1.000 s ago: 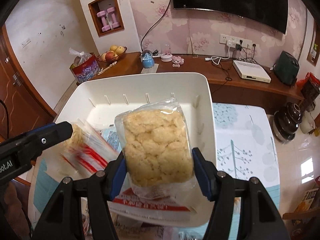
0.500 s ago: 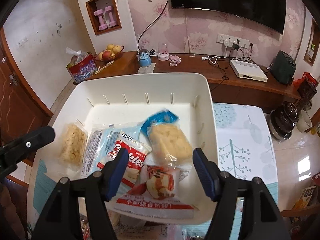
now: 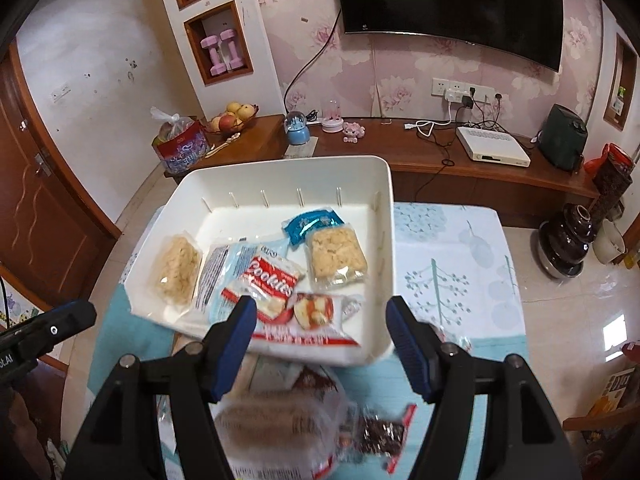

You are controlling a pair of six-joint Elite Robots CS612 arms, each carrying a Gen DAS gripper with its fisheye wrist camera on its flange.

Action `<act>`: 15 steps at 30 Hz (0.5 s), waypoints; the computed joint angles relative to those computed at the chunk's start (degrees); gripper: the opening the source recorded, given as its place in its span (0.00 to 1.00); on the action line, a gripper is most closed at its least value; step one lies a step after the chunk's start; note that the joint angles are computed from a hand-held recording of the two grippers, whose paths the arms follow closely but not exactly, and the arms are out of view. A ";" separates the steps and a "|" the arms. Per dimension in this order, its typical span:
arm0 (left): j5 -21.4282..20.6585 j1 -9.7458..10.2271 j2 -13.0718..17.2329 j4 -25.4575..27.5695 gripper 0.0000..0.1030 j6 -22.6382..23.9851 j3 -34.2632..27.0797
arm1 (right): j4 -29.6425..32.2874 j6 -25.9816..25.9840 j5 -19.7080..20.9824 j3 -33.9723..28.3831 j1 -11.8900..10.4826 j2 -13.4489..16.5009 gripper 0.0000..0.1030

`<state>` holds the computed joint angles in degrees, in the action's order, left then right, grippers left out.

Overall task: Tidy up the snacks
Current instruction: 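Withdraw both tools from the tray back over the snacks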

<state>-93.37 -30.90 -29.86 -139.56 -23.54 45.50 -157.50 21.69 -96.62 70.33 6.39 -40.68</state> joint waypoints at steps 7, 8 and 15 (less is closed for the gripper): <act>1.53 -0.46 -5.29 -1.27 0.55 -3.66 9.80 | -1.06 1.73 2.91 5.74 -0.10 -3.21 0.66; 1.45 -0.47 -5.72 -1.32 0.55 -4.23 10.64 | -1.21 1.95 3.36 6.28 -0.09 -3.47 0.66; 3.38 -0.94 -9.39 -2.12 0.61 -5.87 17.49 | -1.67 1.60 7.10 10.13 0.29 -5.38 0.66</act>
<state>-89.99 -31.84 -39.24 -141.68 -29.40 62.98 -159.18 23.29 -89.52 80.47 6.68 -46.06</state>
